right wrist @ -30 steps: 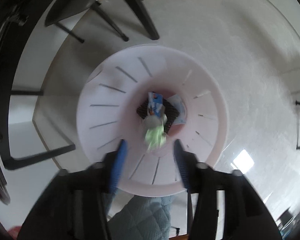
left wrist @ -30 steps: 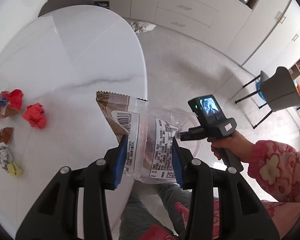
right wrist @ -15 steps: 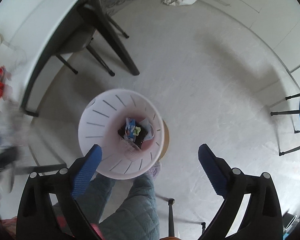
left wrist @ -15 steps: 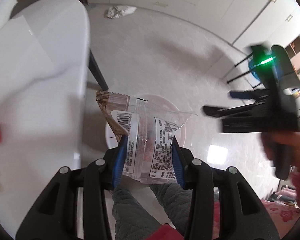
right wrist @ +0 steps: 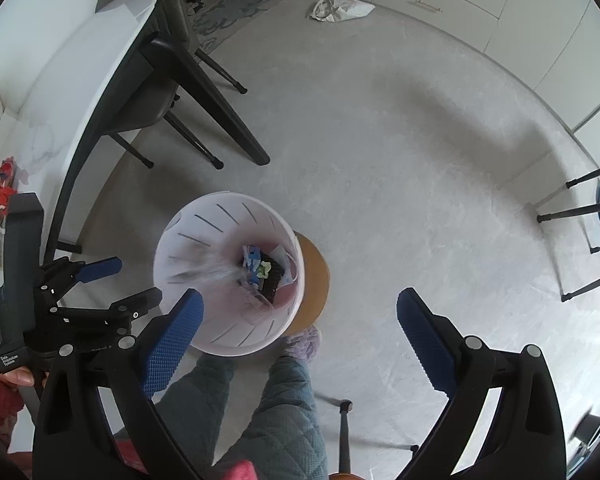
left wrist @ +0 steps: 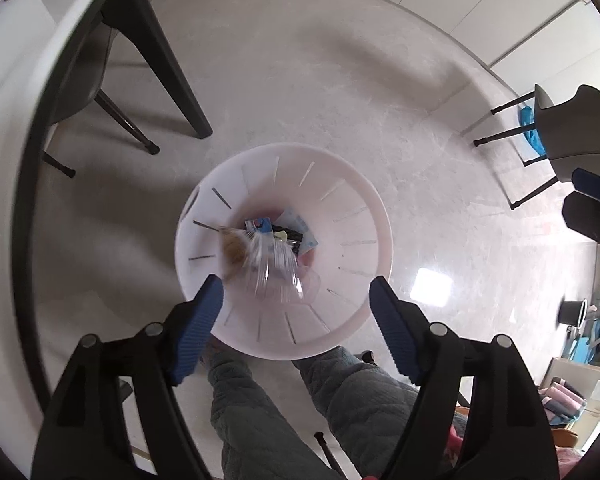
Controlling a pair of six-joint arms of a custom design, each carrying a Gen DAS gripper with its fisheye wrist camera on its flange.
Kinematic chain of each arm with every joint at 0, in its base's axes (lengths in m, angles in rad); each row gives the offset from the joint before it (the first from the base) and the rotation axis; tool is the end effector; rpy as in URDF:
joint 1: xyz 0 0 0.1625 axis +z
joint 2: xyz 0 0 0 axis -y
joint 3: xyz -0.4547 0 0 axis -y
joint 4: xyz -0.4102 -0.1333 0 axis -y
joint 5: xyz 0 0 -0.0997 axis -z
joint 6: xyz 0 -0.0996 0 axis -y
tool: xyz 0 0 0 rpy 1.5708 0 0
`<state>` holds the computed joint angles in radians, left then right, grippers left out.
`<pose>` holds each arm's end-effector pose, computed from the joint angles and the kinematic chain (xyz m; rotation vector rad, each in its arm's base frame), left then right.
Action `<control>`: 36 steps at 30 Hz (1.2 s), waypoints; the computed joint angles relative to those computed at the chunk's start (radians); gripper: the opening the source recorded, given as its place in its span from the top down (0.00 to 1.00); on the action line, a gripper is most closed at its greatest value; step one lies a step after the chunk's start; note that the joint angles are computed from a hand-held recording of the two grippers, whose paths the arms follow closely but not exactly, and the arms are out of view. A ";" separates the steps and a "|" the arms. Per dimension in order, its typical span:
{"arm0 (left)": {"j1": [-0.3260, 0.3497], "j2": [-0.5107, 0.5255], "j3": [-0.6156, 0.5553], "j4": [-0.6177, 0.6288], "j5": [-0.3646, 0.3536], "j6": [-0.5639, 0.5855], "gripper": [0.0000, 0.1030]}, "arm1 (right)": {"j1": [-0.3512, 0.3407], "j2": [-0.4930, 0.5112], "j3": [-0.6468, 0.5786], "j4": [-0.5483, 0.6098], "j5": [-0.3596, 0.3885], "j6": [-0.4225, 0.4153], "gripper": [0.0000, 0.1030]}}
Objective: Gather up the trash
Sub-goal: 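Move both tools back over the table toward the remaining papers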
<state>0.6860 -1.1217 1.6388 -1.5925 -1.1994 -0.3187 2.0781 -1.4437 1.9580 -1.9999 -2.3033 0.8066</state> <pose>-0.3551 -0.5096 0.2403 0.8284 2.4143 0.2604 0.3050 -0.4115 0.3295 -0.3279 -2.4453 0.4946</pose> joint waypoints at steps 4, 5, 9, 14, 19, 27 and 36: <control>-0.031 -0.034 -0.029 -0.003 0.011 -0.014 0.25 | 0.025 0.018 -0.027 0.000 -0.014 -0.023 0.06; -0.037 -0.043 -0.034 -0.009 0.014 -0.019 0.23 | 0.038 0.028 -0.045 -0.003 -0.023 -0.035 0.06; -0.077 -0.089 -0.094 0.001 0.063 -0.062 0.13 | 0.088 0.070 -0.117 -0.049 -0.045 -0.105 0.06; -0.124 -0.150 -0.173 0.051 0.192 -0.132 0.08 | 0.156 0.150 -0.219 -0.154 -0.067 -0.247 0.06; -0.140 -0.209 -0.231 0.134 0.316 -0.258 0.08 | 0.192 0.241 -0.303 -0.276 -0.058 -0.396 0.03; -0.090 -0.305 -0.252 0.306 0.456 -0.470 0.08 | 0.216 0.370 -0.424 -0.313 0.013 -0.495 0.03; 0.061 -0.372 -0.255 0.390 0.579 -0.572 0.08 | 0.240 0.500 -0.549 -0.243 0.052 -0.496 0.03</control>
